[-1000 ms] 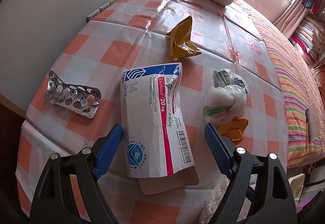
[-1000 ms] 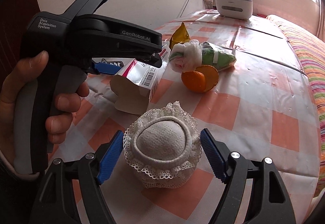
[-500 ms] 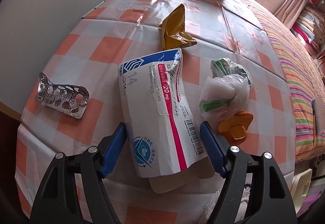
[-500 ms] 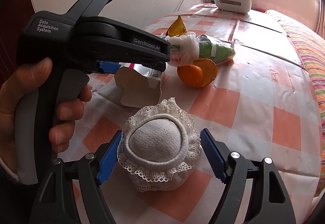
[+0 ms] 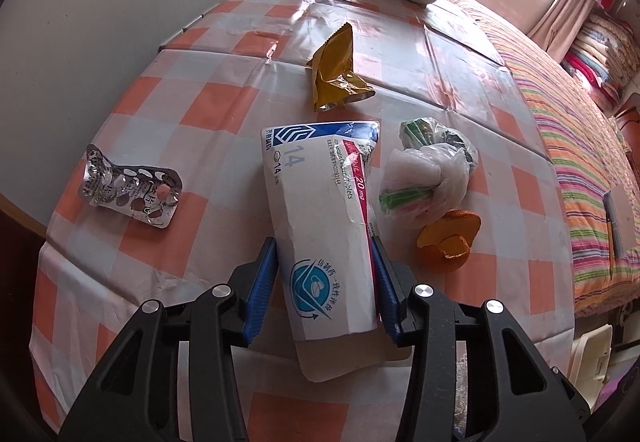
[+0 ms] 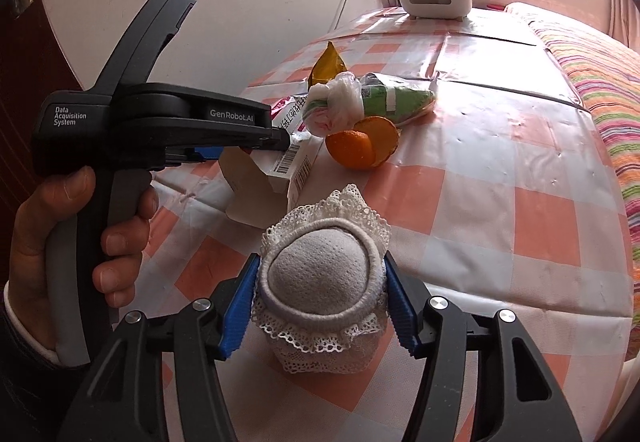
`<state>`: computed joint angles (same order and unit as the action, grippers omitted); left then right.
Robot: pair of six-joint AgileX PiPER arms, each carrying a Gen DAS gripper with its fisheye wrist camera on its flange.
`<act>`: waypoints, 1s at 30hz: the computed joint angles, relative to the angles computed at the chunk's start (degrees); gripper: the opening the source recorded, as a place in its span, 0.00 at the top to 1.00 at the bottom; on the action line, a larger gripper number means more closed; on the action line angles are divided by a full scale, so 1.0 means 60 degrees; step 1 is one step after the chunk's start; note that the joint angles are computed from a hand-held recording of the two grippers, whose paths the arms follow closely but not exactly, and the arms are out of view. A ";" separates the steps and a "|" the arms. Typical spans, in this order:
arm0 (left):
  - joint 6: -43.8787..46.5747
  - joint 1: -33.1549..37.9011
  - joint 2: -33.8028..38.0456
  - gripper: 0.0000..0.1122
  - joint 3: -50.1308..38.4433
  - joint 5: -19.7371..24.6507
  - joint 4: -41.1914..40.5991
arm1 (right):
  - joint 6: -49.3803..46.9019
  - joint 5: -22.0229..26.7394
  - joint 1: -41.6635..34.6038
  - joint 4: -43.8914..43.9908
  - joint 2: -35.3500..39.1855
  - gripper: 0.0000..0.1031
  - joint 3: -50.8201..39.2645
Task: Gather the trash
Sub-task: 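Grasp the white medicine box with the left tool while the right tool grasps the lace pad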
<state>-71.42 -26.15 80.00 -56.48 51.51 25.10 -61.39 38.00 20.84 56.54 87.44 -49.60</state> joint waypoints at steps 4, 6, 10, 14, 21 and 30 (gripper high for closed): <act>-0.0306 -0.0293 -0.0206 0.63 0.0112 0.0181 0.0254 | -0.0392 0.0259 -0.0537 0.0454 -0.0306 0.45 0.0208; -0.0575 -0.0522 -0.0331 0.64 0.0162 0.0345 0.0473 | -0.0583 0.0389 -0.0794 0.0610 -0.0423 0.45 0.0297; -0.1365 -0.1260 -0.0641 0.64 0.0207 0.0871 0.1091 | -0.0783 0.0687 -0.1334 0.0812 -0.0662 0.45 0.0425; -0.2053 -0.2061 -0.0933 0.64 0.0189 0.1345 0.1599 | -0.1052 0.0922 -0.1864 0.1022 -0.1080 0.45 0.0706; -0.3140 -0.3559 -0.1236 0.64 -0.0031 0.2165 0.2517 | -0.1545 0.1261 -0.2710 0.1435 -0.1873 0.45 0.1094; -0.3581 -0.4908 -0.0775 0.64 -0.0687 0.2366 0.3149 | -0.2021 0.2274 -0.4585 0.1674 -0.2296 0.45 0.1215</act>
<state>-92.91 -55.60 75.35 -60.60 65.71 43.99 -73.51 51.64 -6.67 66.58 73.67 -42.31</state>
